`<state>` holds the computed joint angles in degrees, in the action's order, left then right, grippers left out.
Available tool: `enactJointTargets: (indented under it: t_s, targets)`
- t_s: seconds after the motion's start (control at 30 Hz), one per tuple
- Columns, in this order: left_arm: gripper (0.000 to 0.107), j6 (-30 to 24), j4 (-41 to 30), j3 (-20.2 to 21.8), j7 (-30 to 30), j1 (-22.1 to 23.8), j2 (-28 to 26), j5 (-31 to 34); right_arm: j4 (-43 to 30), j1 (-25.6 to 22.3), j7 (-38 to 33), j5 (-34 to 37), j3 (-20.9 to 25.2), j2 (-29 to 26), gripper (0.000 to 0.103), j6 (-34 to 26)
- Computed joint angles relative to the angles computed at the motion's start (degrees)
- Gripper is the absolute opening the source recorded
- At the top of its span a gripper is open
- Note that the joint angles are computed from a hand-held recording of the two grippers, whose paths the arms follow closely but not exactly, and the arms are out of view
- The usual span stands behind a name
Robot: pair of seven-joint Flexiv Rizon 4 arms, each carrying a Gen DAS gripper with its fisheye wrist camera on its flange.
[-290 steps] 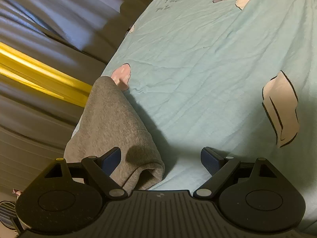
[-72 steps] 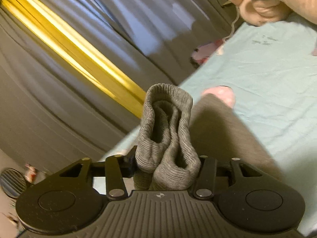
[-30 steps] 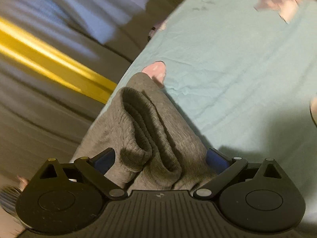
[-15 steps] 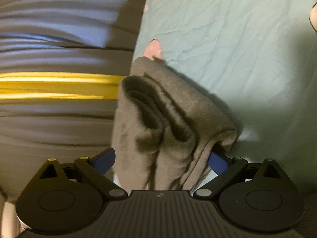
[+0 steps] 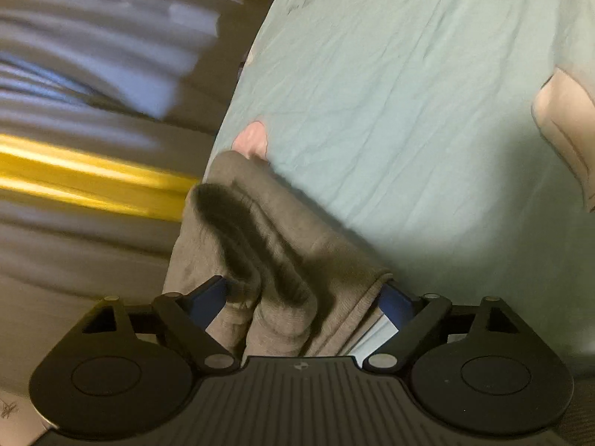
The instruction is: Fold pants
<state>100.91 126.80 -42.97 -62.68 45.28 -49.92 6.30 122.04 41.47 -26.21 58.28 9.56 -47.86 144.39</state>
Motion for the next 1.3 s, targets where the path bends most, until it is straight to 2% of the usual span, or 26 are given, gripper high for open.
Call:
enactJointTargets:
  t_s: [0.07, 0.1, 0.13, 0.2, 0.27, 0.33, 0.4, 0.57, 0.67, 0.73, 0.8, 1.0, 1.13, 1.17, 1.2, 1.23, 1.3]
  targets:
    - [0.096, 1.1, 0.9, -2.5, -1.1, 2.9, -0.9, 0.1, 1.0, -0.3, 0.0, -0.3, 0.3, 1.0, 0.091, -0.5]
    - [0.096, 2.5, 1.7, -4.3, -1.8, 4.9, -2.0, 0.8, 0.9, 1.4, -3.9, 2.8, -1.3, 2.8, 0.093, -3.4]
    - [0.096, 4.6, 2.3, -5.8, -2.6, 6.8, -3.4, 1.9, 0.0, 4.2, -11.5, 8.5, -4.5, 5.1, 0.097, -7.1]
    - [0.097, 10.5, 3.0, -7.8, -4.8, 9.7, -6.6, 5.0, -0.8, 7.1, -25.8, 15.8, -8.2, 8.1, 0.098, -9.8]
    - [0.098, 12.4, 2.3, -9.2, -6.2, 11.5, -9.5, 7.8, 0.7, 6.4, -30.3, 14.2, -7.8, 9.3, 0.099, -9.3]
    - [0.098, 4.4, -0.1, -10.3, -6.2, 12.2, -9.2, 8.1, 2.7, 3.2, -28.5, 7.6, -5.2, 8.6, 0.099, -7.6]
    - [0.098, -4.4, -2.6, -9.9, -4.4, 10.6, -6.9, 5.2, 4.0, 0.3, -26.9, 1.4, -3.7, 7.7, 0.099, -7.3]
    - [0.098, -17.1, -8.7, -9.7, 0.8, 6.2, -7.2, -1.1, 6.7, -5.1, -22.9, -15.9, -3.2, 6.0, 0.099, -8.5]
    - [0.098, -22.0, -13.9, -6.1, 2.4, 0.1, -6.8, -4.3, 7.5, -10.2, -20.3, -27.1, -2.7, 4.3, 0.099, -7.3]
    - [0.098, -23.4, -16.6, -4.3, 3.5, -3.0, -7.1, -5.8, 7.7, -15.2, -17.3, -34.8, -1.3, 3.0, 0.099, -5.7]
    - [0.099, -24.1, -18.9, -4.5, 5.5, -4.6, -8.5, -7.4, 7.8, -20.8, -14.0, -43.6, 0.2, 1.7, 0.099, -5.1]
    - [0.099, -29.9, -25.1, -4.5, 12.4, -8.6, -11.1, -11.6, 5.9, -33.5, -6.2, -65.5, 2.9, -4.3, 0.099, -1.1]
    - [0.099, -31.0, -27.4, -5.5, 14.1, -9.3, -13.4, -16.7, 4.0, -33.5, -4.5, -70.7, 1.0, -4.4, 0.099, -3.3]
    - [0.097, -30.1, -27.0, -5.9, 14.1, -9.2, -13.6, -17.9, 3.3, -33.7, -4.0, -71.5, 0.9, -4.5, 0.099, -3.8]
    - [0.087, -29.2, -26.6, -6.0, 14.6, -9.2, -13.6, -18.6, 2.8, -34.1, -3.4, -72.6, 1.2, -4.6, 0.099, -4.1]
    - [0.083, -28.2, -26.0, -6.2, 15.9, -9.3, -13.5, -18.7, 2.5, -33.9, -3.4, -73.4, 0.9, -4.5, 0.099, -4.6]
    - [0.076, -26.2, -24.8, -5.4, 18.3, -9.8, -12.6, -18.5, 2.1, -31.0, -5.3, -72.6, -1.3, -3.0, 0.099, -8.4]
